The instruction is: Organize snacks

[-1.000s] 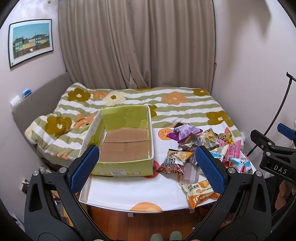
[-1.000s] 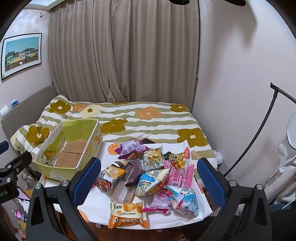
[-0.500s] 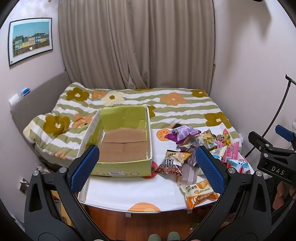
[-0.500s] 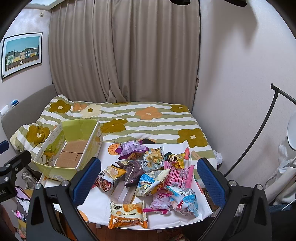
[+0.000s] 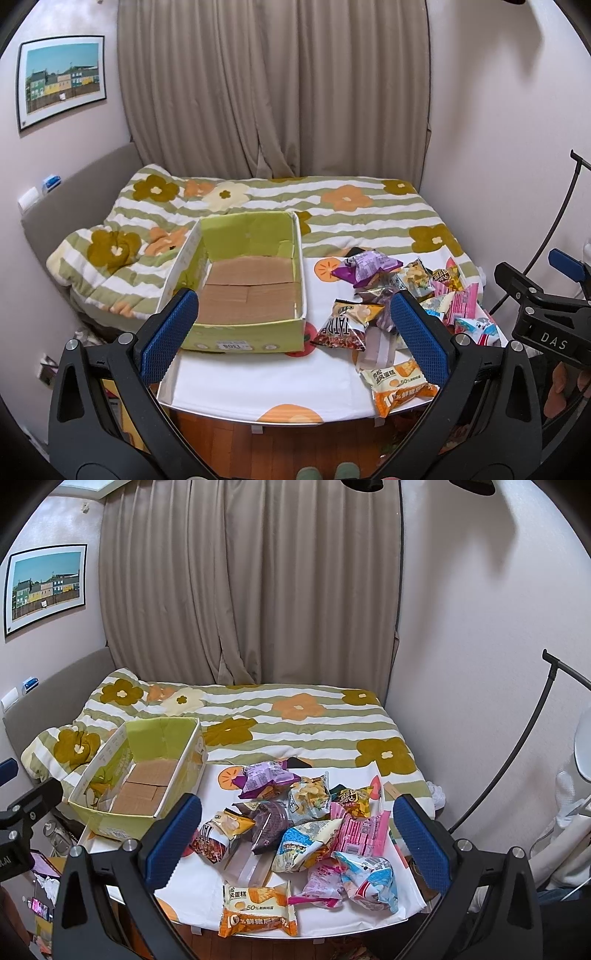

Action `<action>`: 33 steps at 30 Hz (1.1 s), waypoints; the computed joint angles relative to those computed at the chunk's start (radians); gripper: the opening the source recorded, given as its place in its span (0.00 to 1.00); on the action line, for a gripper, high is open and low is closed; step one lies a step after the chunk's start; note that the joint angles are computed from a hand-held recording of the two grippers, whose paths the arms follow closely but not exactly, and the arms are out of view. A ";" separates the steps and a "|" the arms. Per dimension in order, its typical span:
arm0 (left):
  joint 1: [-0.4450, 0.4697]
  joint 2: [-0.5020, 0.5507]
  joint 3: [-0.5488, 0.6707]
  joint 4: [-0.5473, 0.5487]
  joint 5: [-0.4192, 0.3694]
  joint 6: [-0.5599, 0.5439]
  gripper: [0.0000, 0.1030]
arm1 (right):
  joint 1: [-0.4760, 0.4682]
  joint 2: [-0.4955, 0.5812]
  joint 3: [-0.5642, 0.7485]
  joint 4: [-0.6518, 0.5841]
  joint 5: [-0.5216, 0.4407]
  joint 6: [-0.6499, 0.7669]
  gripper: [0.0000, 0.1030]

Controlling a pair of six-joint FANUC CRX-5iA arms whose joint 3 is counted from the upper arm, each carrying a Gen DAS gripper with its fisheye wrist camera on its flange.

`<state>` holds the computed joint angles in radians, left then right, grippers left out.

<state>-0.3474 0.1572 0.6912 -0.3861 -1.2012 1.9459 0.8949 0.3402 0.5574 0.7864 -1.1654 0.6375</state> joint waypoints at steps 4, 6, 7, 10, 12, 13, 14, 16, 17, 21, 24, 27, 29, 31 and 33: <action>0.016 0.011 0.015 0.034 -0.019 -0.029 1.00 | 0.001 0.011 0.017 -0.006 -0.021 0.001 1.00; 0.030 0.021 0.019 0.073 -0.026 -0.067 1.00 | 0.000 0.004 0.004 -0.007 -0.034 -0.009 1.00; 0.039 0.028 0.019 0.098 -0.030 -0.089 1.00 | -0.001 0.000 -0.005 -0.011 -0.043 -0.012 1.00; 0.077 0.053 0.009 0.201 -0.026 -0.152 1.00 | -0.012 -0.018 -0.042 -0.027 -0.074 -0.037 1.00; 0.098 0.077 -0.001 0.279 -0.027 -0.194 1.00 | -0.020 -0.034 -0.081 -0.034 -0.097 -0.052 1.00; 0.100 0.085 -0.011 0.303 -0.020 -0.209 1.00 | -0.024 -0.049 -0.115 -0.032 -0.096 -0.062 1.00; 0.096 0.100 -0.012 0.319 -0.018 -0.222 1.00 | -0.028 -0.056 -0.129 -0.035 -0.096 -0.062 1.00; 0.081 0.120 -0.015 0.332 -0.015 -0.235 1.00 | -0.042 -0.085 -0.186 -0.054 -0.086 -0.064 1.00; 0.070 0.123 -0.032 0.340 0.005 -0.250 1.00 | -0.050 -0.096 -0.205 -0.067 -0.080 -0.060 1.00; 0.005 0.170 -0.038 0.312 0.025 -0.311 1.00 | -0.088 -0.146 -0.293 -0.126 -0.044 -0.031 1.00; -0.032 0.223 -0.021 0.300 0.003 -0.384 1.00 | -0.124 -0.158 -0.323 -0.184 -0.017 0.027 1.00; -0.052 0.273 -0.007 0.303 -0.006 -0.484 1.00 | -0.161 -0.153 -0.337 -0.246 0.005 0.109 1.00; -0.065 0.306 0.009 0.294 -0.015 -0.553 1.00 | -0.179 -0.145 -0.338 -0.272 0.016 0.154 1.00; -0.072 0.336 0.023 0.290 -0.020 -0.626 1.00 | -0.199 -0.136 -0.343 -0.300 0.041 0.195 1.00; -0.076 0.370 0.048 0.292 -0.034 -0.678 1.00 | -0.214 -0.130 -0.350 -0.323 0.060 0.224 1.00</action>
<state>-0.4238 0.5271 0.7389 -0.0944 -1.2350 1.2683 0.6808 0.2102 0.2071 0.4632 -1.1055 0.8618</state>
